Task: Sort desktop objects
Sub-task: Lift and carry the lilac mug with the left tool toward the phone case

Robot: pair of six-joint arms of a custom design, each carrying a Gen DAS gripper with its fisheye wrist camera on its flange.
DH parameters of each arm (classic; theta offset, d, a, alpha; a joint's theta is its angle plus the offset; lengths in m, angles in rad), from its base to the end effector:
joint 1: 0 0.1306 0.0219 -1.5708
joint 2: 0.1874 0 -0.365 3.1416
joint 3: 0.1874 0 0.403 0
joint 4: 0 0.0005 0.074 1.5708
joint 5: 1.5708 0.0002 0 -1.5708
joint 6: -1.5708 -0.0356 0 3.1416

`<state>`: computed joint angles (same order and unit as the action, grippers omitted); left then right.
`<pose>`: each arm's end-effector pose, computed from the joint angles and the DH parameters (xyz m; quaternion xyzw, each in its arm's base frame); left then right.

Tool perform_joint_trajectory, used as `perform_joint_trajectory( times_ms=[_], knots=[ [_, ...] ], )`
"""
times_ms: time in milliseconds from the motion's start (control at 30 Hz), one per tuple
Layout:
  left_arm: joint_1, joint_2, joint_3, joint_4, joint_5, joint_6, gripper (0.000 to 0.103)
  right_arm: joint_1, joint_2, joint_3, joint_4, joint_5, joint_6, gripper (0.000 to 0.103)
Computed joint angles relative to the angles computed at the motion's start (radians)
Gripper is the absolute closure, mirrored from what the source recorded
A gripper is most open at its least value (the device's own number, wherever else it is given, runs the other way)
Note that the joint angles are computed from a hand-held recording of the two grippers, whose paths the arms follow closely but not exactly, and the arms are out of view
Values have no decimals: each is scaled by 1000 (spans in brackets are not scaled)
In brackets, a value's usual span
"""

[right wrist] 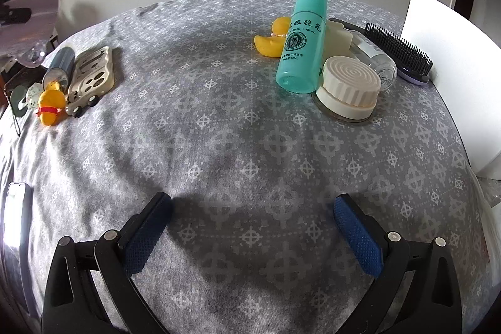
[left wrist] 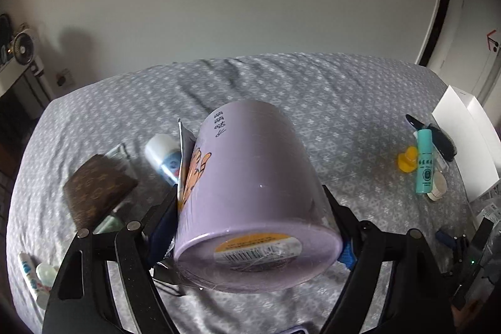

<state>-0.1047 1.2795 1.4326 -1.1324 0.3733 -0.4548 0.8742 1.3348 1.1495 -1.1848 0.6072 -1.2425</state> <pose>0.4381 -0.0596 0.4660 0.3115 0.8885 -0.1249 0.3129 0.2859 0.3093 0.3197 0.2033 0.9279 -0.0625 0.3061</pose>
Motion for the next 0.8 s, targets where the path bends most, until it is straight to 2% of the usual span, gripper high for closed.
perform_joint_trajectory(
  times_ms=[167,300,467,600,800],
  knots=[
    [-91,18,-27,-19,-8,15,21,1,-1,-2,1,1,0,0],
    [-139,14,-62,-18,-60,4,18,1,-1,-4,2,1,-1,0],
    [-152,-9,-71,-13,-83,-22,14,2,-2,-6,4,1,-1,0],
    [-130,-35,-49,-42,-75,-52,14,3,-4,-9,5,2,-1,0],
    [9,-45,20,-83,-11,-23,13,2,-9,-13,6,1,0,0]
  ],
)
